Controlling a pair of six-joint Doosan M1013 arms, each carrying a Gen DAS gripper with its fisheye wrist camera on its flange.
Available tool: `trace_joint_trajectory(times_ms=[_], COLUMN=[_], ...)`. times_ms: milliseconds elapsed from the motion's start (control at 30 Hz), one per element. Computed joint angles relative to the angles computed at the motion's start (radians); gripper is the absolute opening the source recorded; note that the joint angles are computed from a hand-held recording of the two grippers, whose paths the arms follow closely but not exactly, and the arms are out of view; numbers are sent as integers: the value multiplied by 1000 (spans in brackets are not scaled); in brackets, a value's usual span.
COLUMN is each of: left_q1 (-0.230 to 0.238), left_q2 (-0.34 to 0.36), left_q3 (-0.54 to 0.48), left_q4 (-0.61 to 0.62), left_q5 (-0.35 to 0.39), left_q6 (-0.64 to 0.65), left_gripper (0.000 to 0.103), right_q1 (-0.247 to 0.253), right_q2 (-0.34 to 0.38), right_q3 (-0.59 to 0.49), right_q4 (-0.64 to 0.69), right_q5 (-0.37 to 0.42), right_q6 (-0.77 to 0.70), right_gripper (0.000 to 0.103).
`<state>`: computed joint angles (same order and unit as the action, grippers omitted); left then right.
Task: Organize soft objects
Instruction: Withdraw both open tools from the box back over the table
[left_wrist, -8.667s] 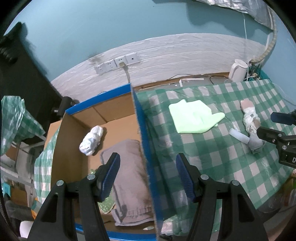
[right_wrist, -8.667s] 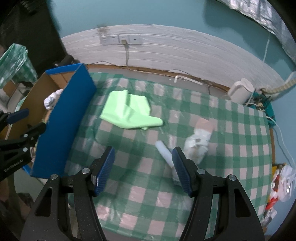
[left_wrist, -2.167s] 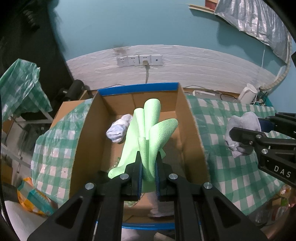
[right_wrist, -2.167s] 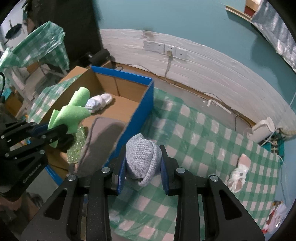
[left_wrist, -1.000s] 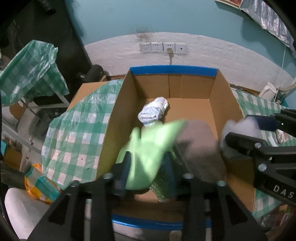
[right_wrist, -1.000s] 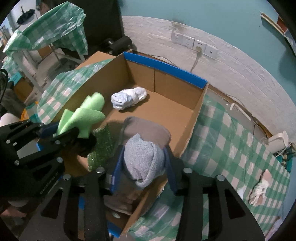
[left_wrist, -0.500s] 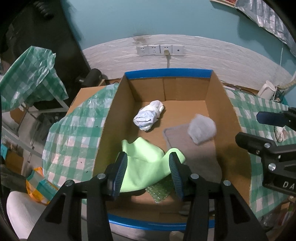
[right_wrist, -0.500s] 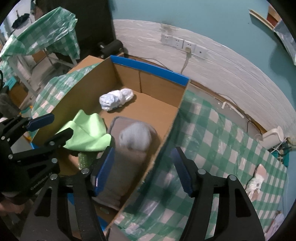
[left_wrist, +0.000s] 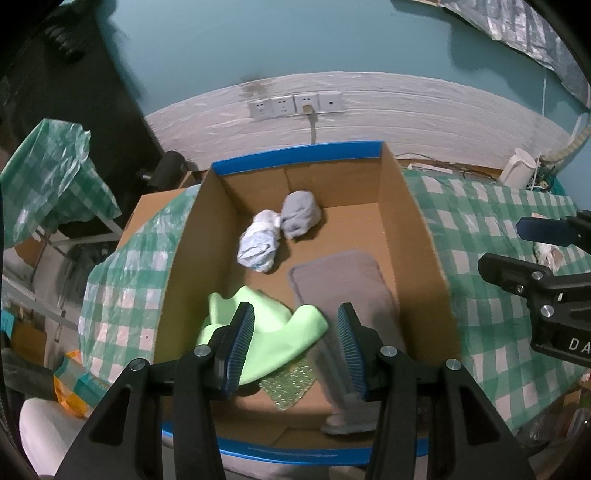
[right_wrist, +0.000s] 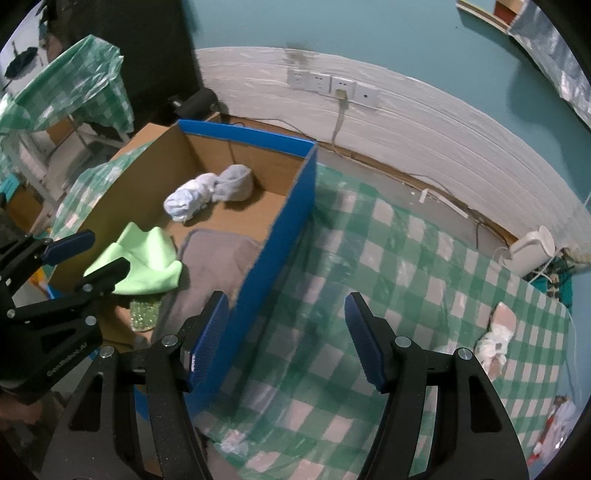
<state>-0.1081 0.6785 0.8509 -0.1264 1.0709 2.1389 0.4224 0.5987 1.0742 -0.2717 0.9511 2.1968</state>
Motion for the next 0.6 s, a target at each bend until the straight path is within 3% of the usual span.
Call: trace_joint_trajectory(times_ms=[600], left_q1=[-64], left_q2=[-44], left_q3=[68], left_q4=[-17], left_q5=[-18], left_q6=[77], left_gripper=[52], right_q1=[-39], right_q2=[-116], right_q3=[191], right_q4=[-67], right_q5=[-63], right_q6=[165], right_gripper=[66])
